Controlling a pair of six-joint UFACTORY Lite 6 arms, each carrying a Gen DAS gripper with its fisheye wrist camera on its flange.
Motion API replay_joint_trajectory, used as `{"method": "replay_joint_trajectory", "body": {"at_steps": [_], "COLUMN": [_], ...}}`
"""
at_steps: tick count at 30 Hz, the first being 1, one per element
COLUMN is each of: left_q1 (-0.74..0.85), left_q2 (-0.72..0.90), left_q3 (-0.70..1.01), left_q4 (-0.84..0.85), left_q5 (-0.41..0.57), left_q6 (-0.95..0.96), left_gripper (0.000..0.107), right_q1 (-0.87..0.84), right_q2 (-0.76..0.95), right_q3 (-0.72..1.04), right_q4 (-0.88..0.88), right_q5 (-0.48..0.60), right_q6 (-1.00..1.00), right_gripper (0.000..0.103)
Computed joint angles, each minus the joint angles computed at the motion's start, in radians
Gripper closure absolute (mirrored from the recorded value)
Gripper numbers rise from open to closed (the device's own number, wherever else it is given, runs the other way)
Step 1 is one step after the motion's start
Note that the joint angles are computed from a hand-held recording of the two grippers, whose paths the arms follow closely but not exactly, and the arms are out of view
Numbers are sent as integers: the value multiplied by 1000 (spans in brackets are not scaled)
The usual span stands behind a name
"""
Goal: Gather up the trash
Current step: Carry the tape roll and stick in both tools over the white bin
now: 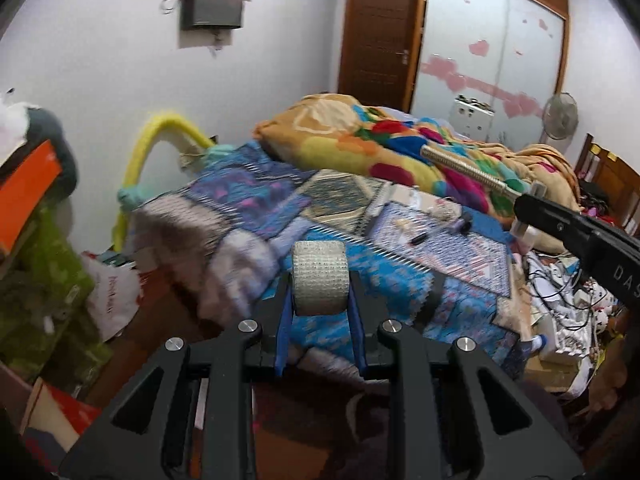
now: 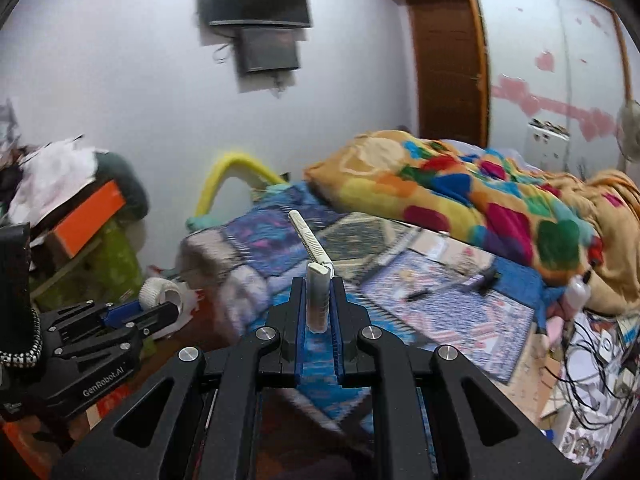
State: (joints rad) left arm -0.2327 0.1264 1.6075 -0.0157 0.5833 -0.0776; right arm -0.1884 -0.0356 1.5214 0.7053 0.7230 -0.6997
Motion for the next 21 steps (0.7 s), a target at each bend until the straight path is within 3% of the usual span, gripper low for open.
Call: {"method": "replay_joint_trajectory", "body": {"at_steps": [10, 17, 21], "left_q1": [302, 495, 559], "left_q2": [-191, -112, -13], "left_q3": [-299, -406, -425], "left_q4": [-160, -338, -362], "left_q5": [-51, -105, -132], "left_q6": [237, 415, 439], "left_gripper": [82, 82, 82], "right_q1": [348, 491, 528], "right_q2": [73, 239, 378], "right_q3": [-37, 19, 106], "right_q4": [-113, -155, -160], "right_q5": [-111, -136, -97], "right_q6": [131, 142, 146], "right_gripper": [93, 93, 93]}}
